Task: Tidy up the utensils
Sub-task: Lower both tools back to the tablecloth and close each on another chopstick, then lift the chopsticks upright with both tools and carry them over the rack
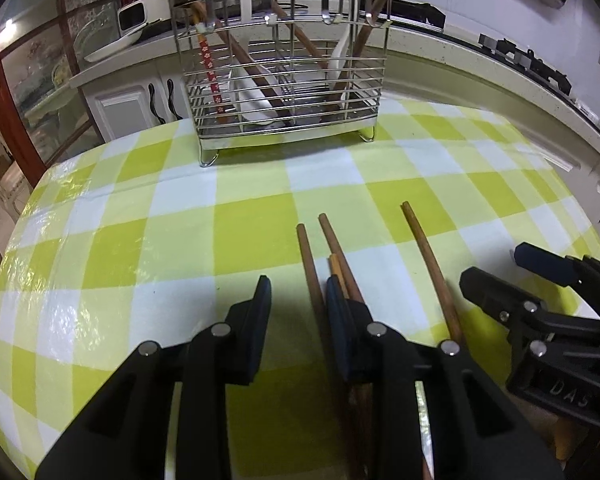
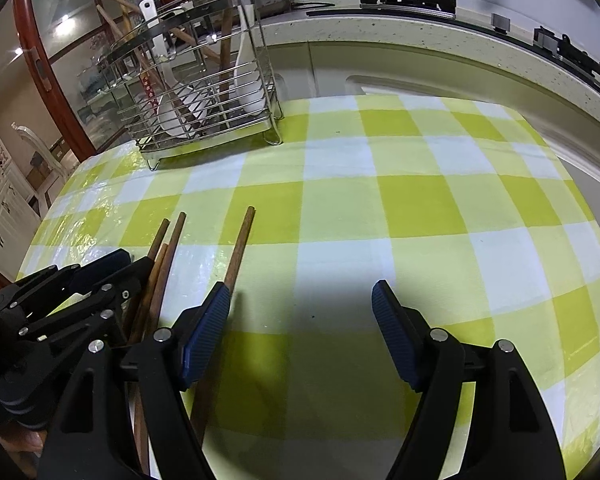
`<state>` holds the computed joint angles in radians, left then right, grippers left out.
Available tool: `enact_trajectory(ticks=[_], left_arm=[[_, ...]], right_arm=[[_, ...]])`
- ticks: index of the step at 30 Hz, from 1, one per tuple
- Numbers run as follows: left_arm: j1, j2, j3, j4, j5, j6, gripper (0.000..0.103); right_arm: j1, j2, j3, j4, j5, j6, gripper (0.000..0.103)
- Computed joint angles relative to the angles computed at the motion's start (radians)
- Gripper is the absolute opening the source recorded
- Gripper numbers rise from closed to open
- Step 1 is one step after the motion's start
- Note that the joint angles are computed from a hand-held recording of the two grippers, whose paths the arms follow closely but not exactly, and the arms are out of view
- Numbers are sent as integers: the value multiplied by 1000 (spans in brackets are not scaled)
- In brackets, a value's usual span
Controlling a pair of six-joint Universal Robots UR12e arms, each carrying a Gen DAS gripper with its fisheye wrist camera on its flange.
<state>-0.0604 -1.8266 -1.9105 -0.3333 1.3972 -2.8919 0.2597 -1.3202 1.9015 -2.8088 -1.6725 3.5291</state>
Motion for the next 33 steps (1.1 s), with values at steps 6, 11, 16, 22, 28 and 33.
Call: enact_trajectory(ticks=[6, 11, 16, 22, 28, 33], left_arm=[[4, -2, 3, -5, -7, 13, 8], [28, 3, 0, -19, -72, -2, 7], [44, 10, -12, -10, -102, -12, 6], [69, 26, -27, 20, -157, -25, 6], [86, 43, -40, 52, -184, -46, 6], [96, 58, -54, 106, -208, -73, 6]], right_arm=[[14, 19, -39, 50, -10, -37, 69], [33, 41, -80, 102, -39, -77, 68], [49, 57, -104, 131, -74, -102, 57], [56, 62, -114, 127, -58, -136, 17], [40, 50, -98, 95, -6, -126, 10], [33, 23, -76, 28, 14, -128, 9]])
